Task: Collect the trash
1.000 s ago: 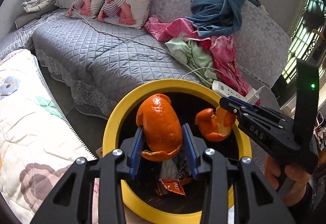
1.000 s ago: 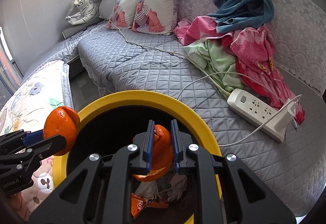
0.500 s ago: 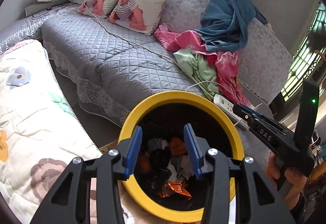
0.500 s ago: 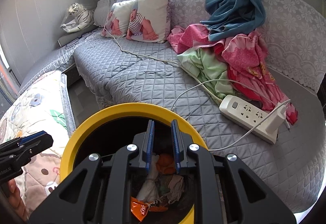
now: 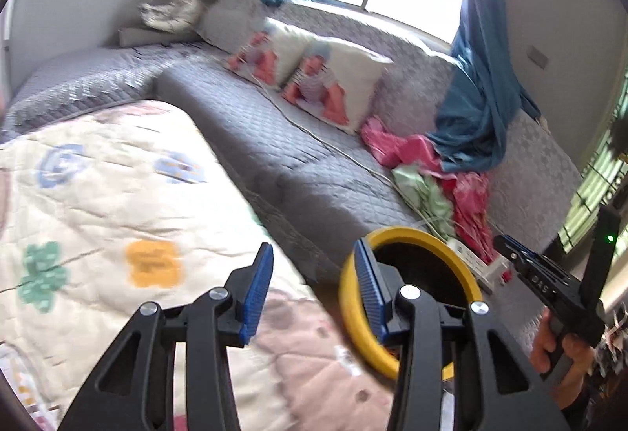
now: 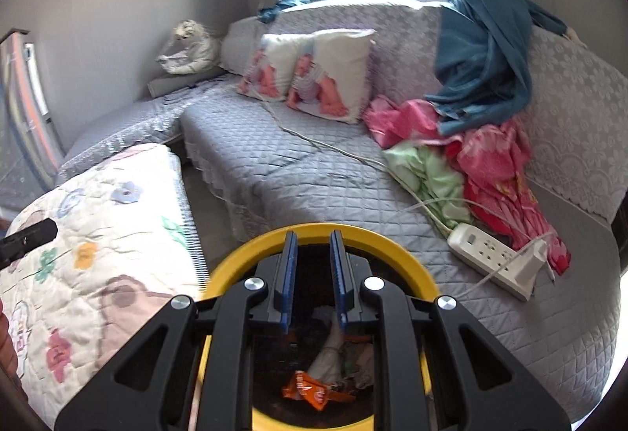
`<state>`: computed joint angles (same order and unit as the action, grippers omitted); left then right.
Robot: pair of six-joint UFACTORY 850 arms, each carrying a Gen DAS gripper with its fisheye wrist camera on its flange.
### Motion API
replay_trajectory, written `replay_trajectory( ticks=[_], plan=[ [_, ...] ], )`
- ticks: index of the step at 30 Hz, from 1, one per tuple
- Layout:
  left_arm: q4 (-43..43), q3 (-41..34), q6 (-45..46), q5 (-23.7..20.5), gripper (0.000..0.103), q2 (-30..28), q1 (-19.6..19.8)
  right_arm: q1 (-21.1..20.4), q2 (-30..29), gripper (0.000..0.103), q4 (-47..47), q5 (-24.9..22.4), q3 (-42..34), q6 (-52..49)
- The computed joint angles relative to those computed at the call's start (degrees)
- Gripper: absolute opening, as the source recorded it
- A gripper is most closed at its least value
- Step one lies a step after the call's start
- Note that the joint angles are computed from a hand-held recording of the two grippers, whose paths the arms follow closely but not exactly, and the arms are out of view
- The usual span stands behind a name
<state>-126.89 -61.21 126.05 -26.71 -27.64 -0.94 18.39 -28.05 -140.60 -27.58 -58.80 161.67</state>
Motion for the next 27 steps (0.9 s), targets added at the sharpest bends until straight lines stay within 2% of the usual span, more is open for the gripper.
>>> replay_trajectory(
  ticks=[3, 7, 12, 14, 17, 21, 23, 24, 26, 27],
  plan=[
    [-10.31, 6.41, 10.42, -1.12, 0.04, 5.33, 4.15, 3.52, 1.58, 0.016, -2.9, -0.72, 0.63, 1.13],
    [-19.75, 14.2, 20.84, -3.33, 0.04, 12.01, 10.36, 8.83, 2.8, 0.016, -8.01, -1.73, 1.26, 3.13],
    [-38.33, 25.05, 40.25, -7.39, 0.04, 20.74, 17.01, 14.52, 2.48, 0.016, -14.2, -1.86, 0.88, 7.23],
    [-40.58, 28.91, 42.9, -10.06, 0.04, 23.58, 19.99, 16.13, 2.24, 0.016, -16.79, -2.16, 0.89, 9.38],
    [-45.9, 34.59, 48.21, -14.8, 0.04, 27.05, 22.29, 19.74, 1.41, 0.016, -12.68, -5.6, 0.85, 5.34],
    [-44.02, 40.66, 45.32, -19.83, 0.04, 29.69, 24.74, 22.84, 0.61, 0.016, -12.18, -8.25, 1.72, 6.27],
    [-45.5, 42.97, 45.79, -22.17, 0.043, 30.66, 24.24, 24.42, 0.2, 0.018, -10.21, -11.0, 2.59, 5.63],
    [-45.98, 44.07, 45.78, -23.58, 0.047, 31.03, 24.16, 24.94, 0.06, 0.02, -10.04, -12.0, 2.97, 5.78],
    [-47.12, 46.07, 45.85, -25.87, 0.054, 31.81, 23.74, 25.5, -0.07, 0.041, -10.42, -13.67, 3.95, 7.0],
    [-47.46, 46.75, 45.75, -26.55, 0.059, 32.16, 23.66, 25.83, -0.14, 0.043, -10.56, -14.47, 4.37, 7.54]
  ],
)
